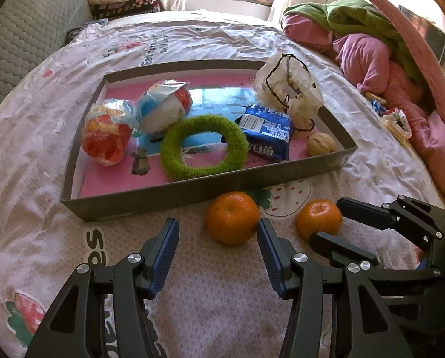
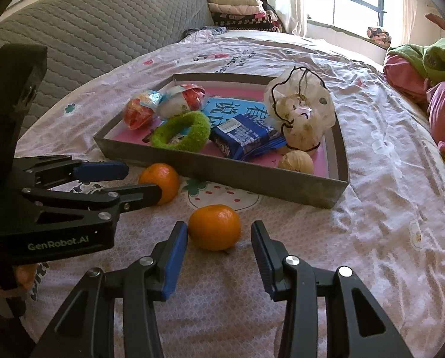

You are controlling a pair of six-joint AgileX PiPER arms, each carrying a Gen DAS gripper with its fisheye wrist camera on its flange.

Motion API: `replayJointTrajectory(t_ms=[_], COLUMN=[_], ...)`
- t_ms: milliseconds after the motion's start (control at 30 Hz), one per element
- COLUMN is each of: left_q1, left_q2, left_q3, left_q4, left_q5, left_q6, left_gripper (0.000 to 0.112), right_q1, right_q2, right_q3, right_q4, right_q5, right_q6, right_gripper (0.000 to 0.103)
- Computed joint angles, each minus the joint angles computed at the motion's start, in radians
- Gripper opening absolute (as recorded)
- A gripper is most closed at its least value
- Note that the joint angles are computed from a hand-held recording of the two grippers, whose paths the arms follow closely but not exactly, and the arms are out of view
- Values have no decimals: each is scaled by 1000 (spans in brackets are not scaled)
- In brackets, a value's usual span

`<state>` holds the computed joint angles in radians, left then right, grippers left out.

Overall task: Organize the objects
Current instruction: 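Withdraw both open tools from the tray toward the oranges, then move the left tool around one orange while the right tool approaches the other orange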

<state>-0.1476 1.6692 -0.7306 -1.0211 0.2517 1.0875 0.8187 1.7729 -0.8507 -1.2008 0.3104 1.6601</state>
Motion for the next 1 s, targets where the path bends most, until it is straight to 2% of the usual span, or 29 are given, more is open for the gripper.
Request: replayJointTrajectory(t_ms=[600,900,1000], left_q1=[1,6,-1], left_q2=[55,84,94], left_q3=[-26,-50,-59], left_q4=[-171,-175,-156], left_q5=[22,53,48], left_q6=[160,150,129], left_gripper=[59,59,58], right_q1=[6,-1,-3], right_q2=[61,62,63], right_q3=[-34,-30,-31], right_q4=[-57,-72,-82], right_q5=[12,6,3], right_q6=[28,42,46], right_gripper=[44,44,41])
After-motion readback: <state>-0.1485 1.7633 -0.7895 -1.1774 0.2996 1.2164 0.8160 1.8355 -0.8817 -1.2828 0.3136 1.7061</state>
